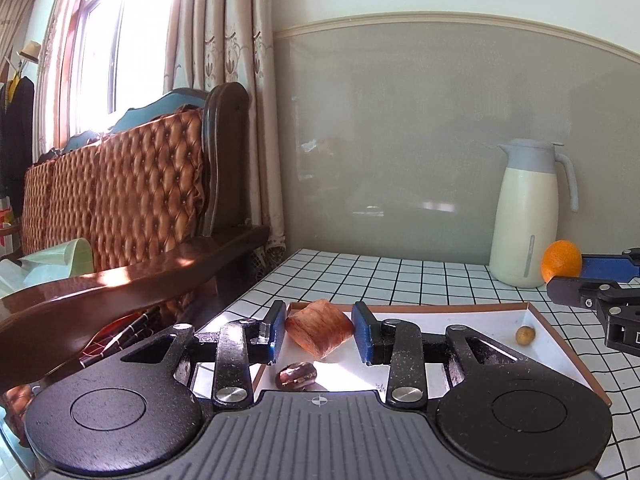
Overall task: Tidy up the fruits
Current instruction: 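Carry the cut piece in the left tool and the mandarin in the right tool over the tray, then open the left tool over the tray while the right tool releases the mandarin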
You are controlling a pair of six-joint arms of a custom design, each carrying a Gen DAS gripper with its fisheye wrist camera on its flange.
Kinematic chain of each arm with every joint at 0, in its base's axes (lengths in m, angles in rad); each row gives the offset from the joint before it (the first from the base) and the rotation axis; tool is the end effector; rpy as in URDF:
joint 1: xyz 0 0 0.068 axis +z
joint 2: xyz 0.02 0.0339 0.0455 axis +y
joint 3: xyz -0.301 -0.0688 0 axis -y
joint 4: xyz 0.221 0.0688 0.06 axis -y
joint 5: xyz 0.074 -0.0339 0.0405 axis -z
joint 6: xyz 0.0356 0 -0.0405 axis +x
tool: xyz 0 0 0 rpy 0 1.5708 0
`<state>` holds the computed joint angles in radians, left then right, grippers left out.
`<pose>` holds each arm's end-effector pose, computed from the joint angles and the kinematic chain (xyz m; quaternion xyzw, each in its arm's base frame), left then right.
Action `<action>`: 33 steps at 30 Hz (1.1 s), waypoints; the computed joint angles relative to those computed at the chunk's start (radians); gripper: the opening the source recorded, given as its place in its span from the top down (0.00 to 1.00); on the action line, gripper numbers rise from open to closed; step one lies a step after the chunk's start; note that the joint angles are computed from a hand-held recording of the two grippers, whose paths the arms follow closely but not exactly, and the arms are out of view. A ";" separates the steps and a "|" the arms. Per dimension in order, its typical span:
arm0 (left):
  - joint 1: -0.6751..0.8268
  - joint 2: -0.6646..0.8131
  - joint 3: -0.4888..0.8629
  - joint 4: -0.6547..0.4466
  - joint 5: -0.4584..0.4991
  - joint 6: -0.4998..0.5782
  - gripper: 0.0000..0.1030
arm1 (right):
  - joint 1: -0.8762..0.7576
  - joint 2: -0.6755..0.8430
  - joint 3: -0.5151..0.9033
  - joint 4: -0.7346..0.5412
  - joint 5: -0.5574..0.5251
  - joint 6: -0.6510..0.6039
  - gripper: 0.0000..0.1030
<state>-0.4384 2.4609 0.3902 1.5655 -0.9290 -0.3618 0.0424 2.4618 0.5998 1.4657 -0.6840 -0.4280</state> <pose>0.2693 -0.0948 0.0341 -0.1979 0.7783 0.1785 0.5686 0.3406 0.0370 0.0346 -0.3635 0.7194 0.1740 0.5658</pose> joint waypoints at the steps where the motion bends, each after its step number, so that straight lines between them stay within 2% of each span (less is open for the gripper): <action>1: 0.010 -0.003 0.010 -0.009 0.007 0.005 0.65 | 0.004 -0.001 0.021 -0.025 0.006 0.010 0.75; 11: 0.101 -0.007 0.101 -0.086 0.089 0.039 0.65 | 0.016 0.015 0.168 -0.181 0.049 0.078 0.75; 17: 0.156 -0.008 0.162 -0.157 0.143 0.065 0.65 | 0.026 0.025 0.243 -0.285 0.074 0.073 0.75; 26: 0.224 0.039 0.254 -0.256 0.225 0.045 0.65 | 0.047 0.063 0.396 -0.491 0.112 0.066 0.75; 33: 0.236 0.048 0.347 -0.342 0.262 0.048 0.65 | 0.047 0.089 0.478 -0.590 0.130 0.047 0.75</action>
<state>-0.2029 2.5092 0.7375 1.2239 -0.6675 -0.3137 0.0893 2.5507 1.0778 0.8759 -0.5539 -0.3805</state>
